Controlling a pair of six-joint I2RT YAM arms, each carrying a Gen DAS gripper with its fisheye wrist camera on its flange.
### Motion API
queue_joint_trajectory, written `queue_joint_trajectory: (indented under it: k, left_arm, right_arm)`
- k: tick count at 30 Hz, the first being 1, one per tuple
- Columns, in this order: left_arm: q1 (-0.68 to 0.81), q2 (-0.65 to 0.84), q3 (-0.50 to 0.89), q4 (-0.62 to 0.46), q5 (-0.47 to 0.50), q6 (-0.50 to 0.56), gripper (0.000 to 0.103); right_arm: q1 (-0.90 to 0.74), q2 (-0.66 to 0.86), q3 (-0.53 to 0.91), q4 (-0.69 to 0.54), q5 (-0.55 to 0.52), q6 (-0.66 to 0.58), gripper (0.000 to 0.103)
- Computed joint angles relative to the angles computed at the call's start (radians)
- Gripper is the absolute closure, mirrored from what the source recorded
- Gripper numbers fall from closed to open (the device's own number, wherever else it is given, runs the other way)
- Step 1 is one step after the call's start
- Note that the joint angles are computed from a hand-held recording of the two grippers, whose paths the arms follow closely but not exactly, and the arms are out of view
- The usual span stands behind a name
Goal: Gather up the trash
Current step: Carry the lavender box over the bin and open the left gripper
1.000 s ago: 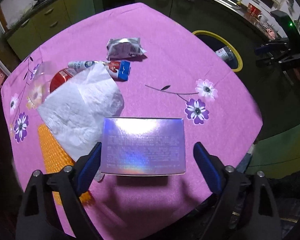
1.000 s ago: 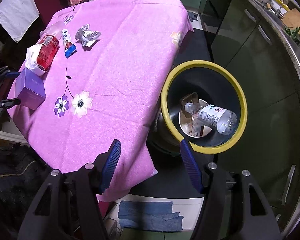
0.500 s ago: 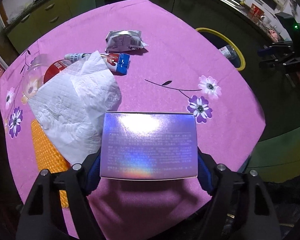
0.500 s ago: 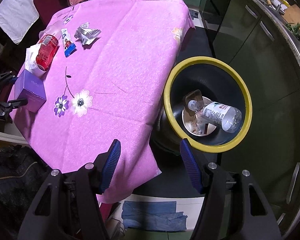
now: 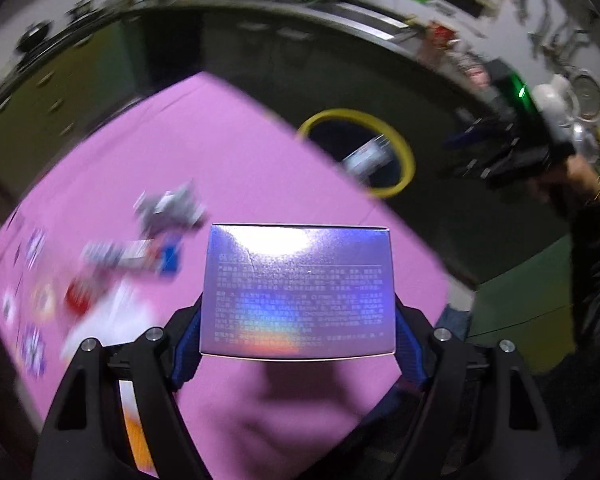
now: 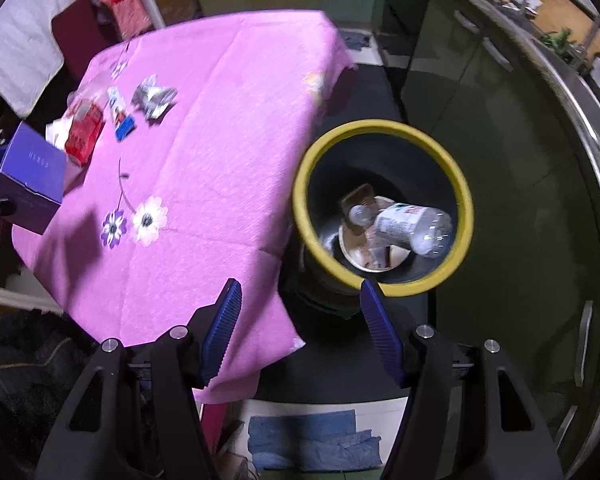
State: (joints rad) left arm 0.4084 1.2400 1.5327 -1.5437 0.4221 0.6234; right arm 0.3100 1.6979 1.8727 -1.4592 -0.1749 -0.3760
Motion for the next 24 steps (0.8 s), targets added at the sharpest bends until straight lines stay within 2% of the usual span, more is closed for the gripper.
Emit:
queue_joint_trajectory:
  k: [1, 5, 7, 9, 14, 18, 21, 24]
  left_arm:
    - [-0.114, 0.04, 0.033, 0.051, -0.013, -0.088, 0.029]
    - [-0.422, 0.212, 0.123, 0.214, -0.076, -0.313, 0.029]
    - [-0.526, 0.33, 0.187, 0.269, -0.104, -0.381, 0.029]
    - [-0.621, 0.448, 0.241, 0.348, -0.179, -0.444, 0.029]
    - [-0.693, 0.714, 0.392, 0.437, -0.262, -0.538, 0.029]
    - [-0.708, 0.862, 0.466, 0.492, -0.342, -0.593, 0.029]
    - [-0.696, 0.945, 0.531, 0.47, -0.344, -0.624, 0.029]
    - [-0.695, 0.958, 0.536, 0.479, -0.353, -0.638, 0.025]
  right_arm:
    - [-0.019, -0.008, 0.002, 0.003, -0.011, -0.001, 0.041]
    - [-0.08, -0.041, -0.014, 0.015, -0.049, -0.007, 0.041]
    - [-0.118, -0.057, -0.035, 0.02, -0.065, -0.017, 0.041]
    - [-0.151, -0.066, -0.05, 0.019, -0.079, -0.03, 0.041]
    - [-0.241, -0.086, -0.095, 0.02, -0.118, -0.064, 0.041]
    - [-0.309, -0.092, -0.115, 0.021, -0.151, -0.089, 0.041]
    - [-0.338, -0.09, -0.115, 0.015, -0.167, -0.099, 0.041]
    - [-0.346, -0.093, -0.108, 0.011, -0.165, -0.099, 0.041]
